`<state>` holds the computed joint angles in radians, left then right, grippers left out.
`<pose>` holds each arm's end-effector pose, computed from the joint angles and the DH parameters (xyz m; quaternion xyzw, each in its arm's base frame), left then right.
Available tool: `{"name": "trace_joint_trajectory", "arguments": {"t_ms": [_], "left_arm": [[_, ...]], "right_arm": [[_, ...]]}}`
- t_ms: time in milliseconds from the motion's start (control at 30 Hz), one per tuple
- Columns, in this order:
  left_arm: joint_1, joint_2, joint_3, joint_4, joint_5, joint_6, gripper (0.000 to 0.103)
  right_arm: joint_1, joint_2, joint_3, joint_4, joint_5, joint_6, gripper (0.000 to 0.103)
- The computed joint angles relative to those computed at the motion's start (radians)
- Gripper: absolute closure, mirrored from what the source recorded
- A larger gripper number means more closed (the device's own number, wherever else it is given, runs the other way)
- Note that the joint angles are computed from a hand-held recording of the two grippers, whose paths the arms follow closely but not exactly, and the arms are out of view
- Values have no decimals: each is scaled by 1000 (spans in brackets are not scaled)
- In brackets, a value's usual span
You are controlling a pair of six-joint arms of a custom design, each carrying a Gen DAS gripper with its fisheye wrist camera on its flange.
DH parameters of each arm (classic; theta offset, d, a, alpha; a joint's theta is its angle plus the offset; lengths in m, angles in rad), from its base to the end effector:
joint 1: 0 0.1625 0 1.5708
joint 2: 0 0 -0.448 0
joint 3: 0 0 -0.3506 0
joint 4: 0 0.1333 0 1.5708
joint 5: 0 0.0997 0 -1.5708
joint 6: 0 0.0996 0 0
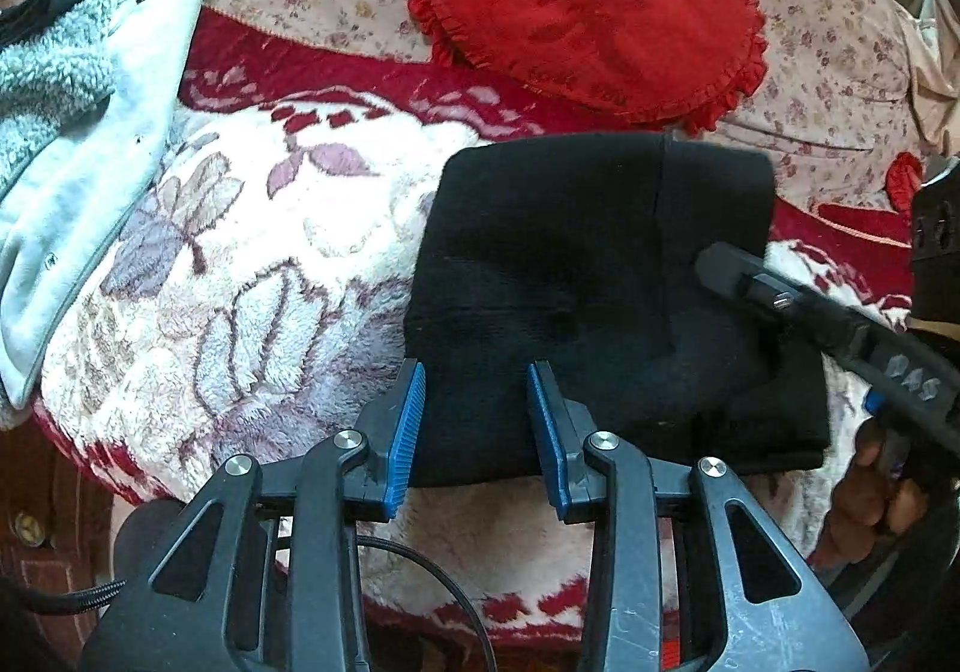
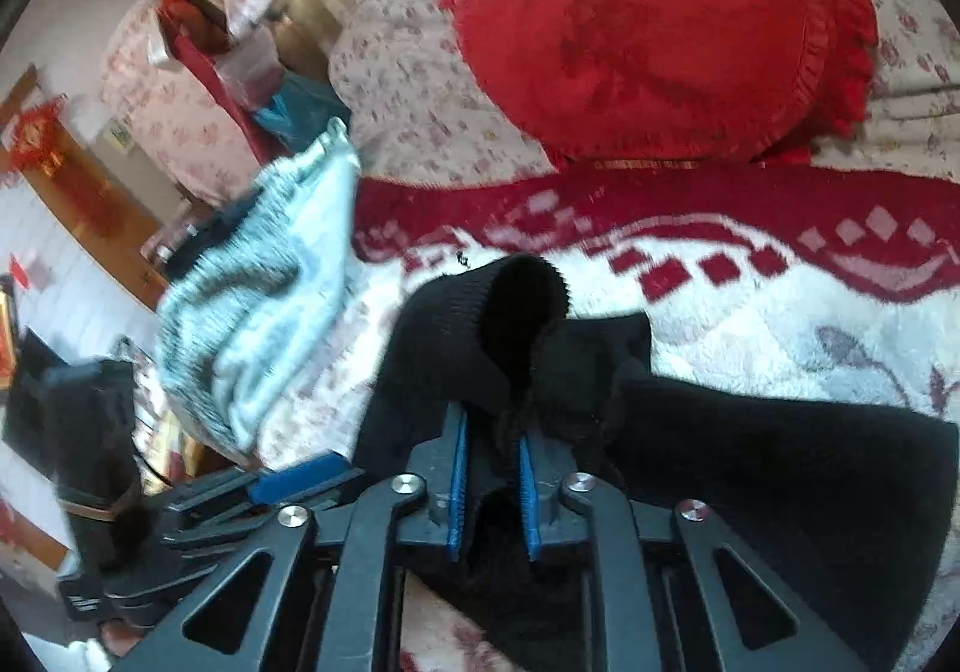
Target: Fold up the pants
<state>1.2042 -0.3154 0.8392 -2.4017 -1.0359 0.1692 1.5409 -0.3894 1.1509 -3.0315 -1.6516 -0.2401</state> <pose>-0.1330 -0.8599 0.0746 0.2133 0.9298 -0.1725 0.2454 0.1010 -0.8118 0.0788 0.0847 -0.9350 0.3340 0.0837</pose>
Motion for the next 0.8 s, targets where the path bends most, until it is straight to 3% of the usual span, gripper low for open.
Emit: {"name": "trace_joint_trajectory", "arguments": {"t_ms": [267,433,533,633,700,800], "left_arm": [[-39,-42,81,-84,-38,56,70],[-53,3,46,-26,-24,62,70],[-59,35,24,11,-17,65,70],[-71,48,37,-32,27,100,70],[-71,50,23,-19,22,96,70],[-71,60,-12,-15,27,98,70]], "right_arm": [[18,-160,264,-200,-5,-70,92],[-29,-229,405,-309,-77,-1,92],[-59,-231,412,-322,-158,50,92],[-78,-222,376,-245,-187,76,89],[-71,-225,378,-252,-207,69,79],[-33,-231,391,-339,-313,18,76]]}}
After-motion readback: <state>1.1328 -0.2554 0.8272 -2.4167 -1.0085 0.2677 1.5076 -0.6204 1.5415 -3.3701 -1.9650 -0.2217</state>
